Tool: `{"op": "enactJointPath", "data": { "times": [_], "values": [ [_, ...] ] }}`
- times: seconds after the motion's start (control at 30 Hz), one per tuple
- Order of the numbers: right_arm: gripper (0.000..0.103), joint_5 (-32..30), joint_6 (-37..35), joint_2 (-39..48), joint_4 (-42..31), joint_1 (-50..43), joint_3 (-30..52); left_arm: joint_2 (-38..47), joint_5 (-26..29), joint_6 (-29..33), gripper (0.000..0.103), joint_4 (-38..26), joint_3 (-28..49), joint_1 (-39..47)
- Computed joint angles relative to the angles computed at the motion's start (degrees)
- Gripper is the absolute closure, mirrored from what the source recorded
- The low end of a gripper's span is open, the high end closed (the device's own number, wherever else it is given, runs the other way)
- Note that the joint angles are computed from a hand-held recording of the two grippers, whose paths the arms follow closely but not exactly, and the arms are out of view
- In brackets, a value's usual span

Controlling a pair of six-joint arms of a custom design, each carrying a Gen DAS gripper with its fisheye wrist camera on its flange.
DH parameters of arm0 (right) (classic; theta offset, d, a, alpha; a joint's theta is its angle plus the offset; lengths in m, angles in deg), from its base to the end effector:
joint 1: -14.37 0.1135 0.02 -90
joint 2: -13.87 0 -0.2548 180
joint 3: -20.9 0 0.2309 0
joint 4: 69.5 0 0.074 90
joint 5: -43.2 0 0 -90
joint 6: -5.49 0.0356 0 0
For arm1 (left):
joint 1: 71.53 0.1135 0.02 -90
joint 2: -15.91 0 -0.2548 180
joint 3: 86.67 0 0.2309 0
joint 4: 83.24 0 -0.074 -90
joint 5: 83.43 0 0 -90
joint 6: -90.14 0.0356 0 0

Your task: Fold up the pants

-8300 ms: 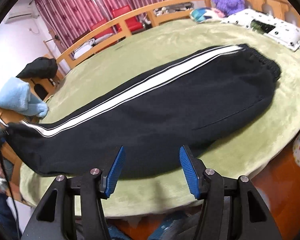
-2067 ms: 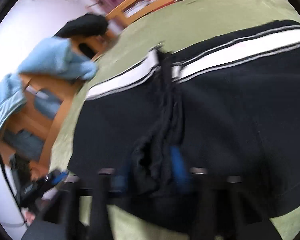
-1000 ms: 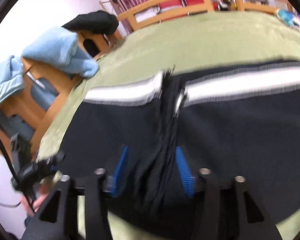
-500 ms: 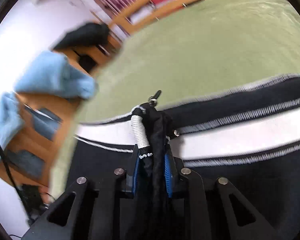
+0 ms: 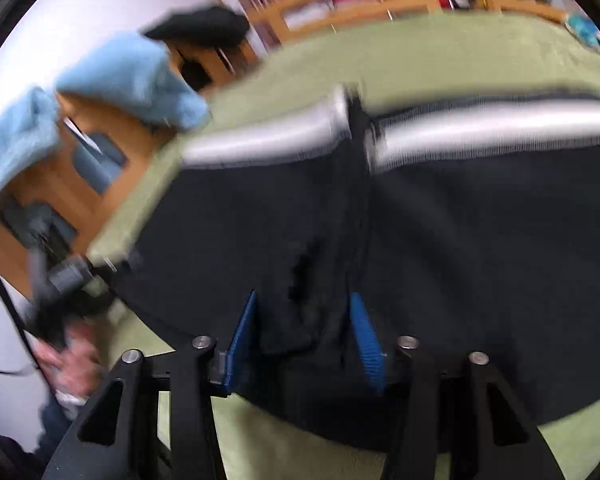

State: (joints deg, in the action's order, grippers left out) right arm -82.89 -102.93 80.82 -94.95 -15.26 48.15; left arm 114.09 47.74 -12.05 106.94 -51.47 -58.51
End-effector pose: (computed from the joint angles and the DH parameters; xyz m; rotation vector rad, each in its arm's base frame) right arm 0.1330 -0.0515 0.1072 0.0643 2.4580 0.5098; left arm 0.2217 0.0272 0.0797 -0.2233 2.3622 -0.8784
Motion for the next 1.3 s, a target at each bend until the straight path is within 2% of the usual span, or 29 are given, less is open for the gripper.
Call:
{"op": "enactJointPath", "data": {
  "times": [0.03,0.07,0.13,0.2,0.27,0.3,0.37,0.47,0.57,0.67,0.73,0.83,0.87,0.93,0.97,1.0,1.03,1.1,1.13,1.2,1.3],
  "values": [
    [0.058,1.8,2.3,-1.9,1.8,2.3,-1.1,-5.1,-1.3,0.3,0.084,-1.4,-1.0,-1.1],
    [0.058,3.7,3.7,-3.3,0.5,4.0,-0.6,-10.4,-3.5,0.0,0.084,-4.2,-1.4,-2.6],
    [0.059,2.0,3.8,-3.3,-4.6,2.7,2.2,-22.2,-8.4,-1.0,0.085,-11.3,-1.0,-6.9],
    [0.060,-3.6,-3.5,-2.3,-12.8,-5.0,5.7,-30.0,-12.2,-2.3,0.086,-17.7,1.0,-11.0],
    [0.060,-8.8,-16.1,-0.8,-23.1,-17.0,9.7,-36.8,-18.0,-4.3,0.086,-24.4,4.8,-17.6],
    [0.060,-9.7,-20.1,0.2,-25.3,-20.7,10.8,-39.0,-21.3,-5.0,0.086,-27.1,6.8,-21.2],
    [0.060,-10.8,-31.5,5.3,-33.6,-30.5,15.9,-41.2,-30.6,-6.3,0.086,-31.8,12.1,-30.9],
    [0.060,-11.0,-46.5,18.6,-44.8,-43.9,26.9,-38.8,-42.6,-7.9,0.086,-36.4,21.6,-45.6],
    [0.059,-10.8,-49.3,23.7,-47.6,-49.5,33.6,-30.1,-52.2,-8.8,0.086,-39.6,33.8,-59.4],
    [0.059,-10.2,-51.0,29.5,-49.5,-56.0,41.3,-18.2,-54.3,-8.1,0.086,-41.3,47.3,-68.8],
    [0.058,-9.6,-51.4,34.2,-51.5,-59.8,47.2,-9.1,-53.6,-7.9,0.086,-42.5,56.8,-72.8],
    [0.056,-9.3,-48.9,39.3,-53.0,-63.5,54.1,7.4,-49.1,-8.1,0.084,-43.1,73.2,-77.2],
    [0.055,-9.1,-49.3,41.8,-54.8,-65.0,57.9,13.0,-46.1,-8.5,0.080,-43.2,78.9,-77.8],
    [0.055,-8.6,-49.4,47.3,-57.7,-68.0,65.9,18.3,-41.6,-10.9,0.069,-42.3,83.4,-78.1],
    [0.055,-8.6,-49.0,49.0,-58.7,-68.4,68.5,19.1,-41.8,-11.4,0.063,-42.3,84.0,-78.3],
    [0.054,-8.9,-48.8,50.4,-60.0,-68.9,71.0,19.5,-42.9,-11.4,0.050,-42.1,83.6,-78.5],
    [0.054,-9.2,-49.2,52.3,-61.6,-69.4,74.1,18.7,-44.9,-11.1,0.045,-40.4,80.7,-78.4],
    [0.048,-10.9,-50.7,56.8,-66.1,-70.2,81.0,16.7,-45.4,-11.0,0.045,-38.4,75.2,-77.5],
    [0.044,-12.1,-50.7,58.1,-67.5,-69.9,83.1,15.0,-45.0,-11.6,0.045,-38.0,71.0,-76.3],
    [0.041,-14.1,-49.4,59.7,-68.1,-68.4,84.3,13.2,-45.6,-13.5,0.045,-37.8,66.2,-75.0],
    [0.041,-15.1,-41.8,60.6,-62.6,-63.3,83.2,9.6,-48.1,-16.9,0.044,-38.4,57.2,-72.4]
  ]
}}
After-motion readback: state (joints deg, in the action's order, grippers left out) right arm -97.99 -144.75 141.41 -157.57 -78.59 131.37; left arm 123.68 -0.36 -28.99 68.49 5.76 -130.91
